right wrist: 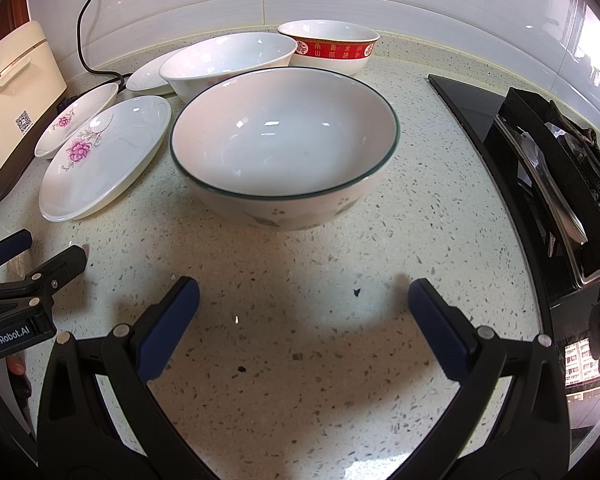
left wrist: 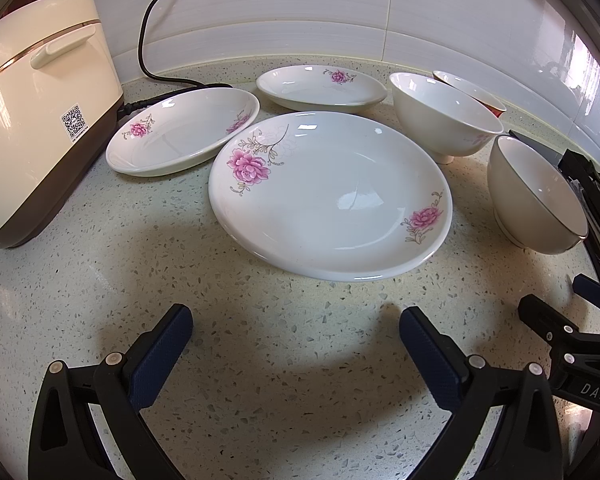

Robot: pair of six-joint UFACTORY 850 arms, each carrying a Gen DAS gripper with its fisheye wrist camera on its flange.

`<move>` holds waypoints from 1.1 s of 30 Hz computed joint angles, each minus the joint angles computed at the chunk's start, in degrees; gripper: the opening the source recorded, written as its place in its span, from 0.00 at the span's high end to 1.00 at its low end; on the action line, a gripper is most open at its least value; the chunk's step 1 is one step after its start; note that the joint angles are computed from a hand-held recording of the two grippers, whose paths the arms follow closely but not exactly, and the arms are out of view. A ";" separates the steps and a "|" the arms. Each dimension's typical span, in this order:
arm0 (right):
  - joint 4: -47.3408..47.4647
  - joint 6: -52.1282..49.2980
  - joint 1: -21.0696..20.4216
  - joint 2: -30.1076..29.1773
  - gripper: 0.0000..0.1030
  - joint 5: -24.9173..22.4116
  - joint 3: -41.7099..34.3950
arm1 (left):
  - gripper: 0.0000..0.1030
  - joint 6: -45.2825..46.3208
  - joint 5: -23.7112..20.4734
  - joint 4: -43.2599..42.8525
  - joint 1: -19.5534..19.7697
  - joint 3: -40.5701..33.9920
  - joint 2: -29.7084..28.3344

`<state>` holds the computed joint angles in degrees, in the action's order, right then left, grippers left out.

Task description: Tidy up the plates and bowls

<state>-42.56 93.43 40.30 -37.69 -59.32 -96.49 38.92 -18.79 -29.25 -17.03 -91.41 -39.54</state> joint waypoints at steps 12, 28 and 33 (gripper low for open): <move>0.00 0.00 0.00 0.00 0.00 0.00 0.00 | 0.00 0.24 -0.07 -0.21 0.03 0.00 0.00; -3.89 4.68 1.97 0.87 0.00 14.91 0.40 | 0.00 16.83 -27.14 -23.24 10.22 -14.52 -7.82; -10.23 12.29 1.43 -1.17 0.03 20.09 -1.99 | 0.00 11.65 -26.62 -23.66 9.84 -20.61 -11.56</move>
<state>-52.79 105.72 41.72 -38.86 -39.22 -98.48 50.57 -45.41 -52.92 -7.19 -112.02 -51.10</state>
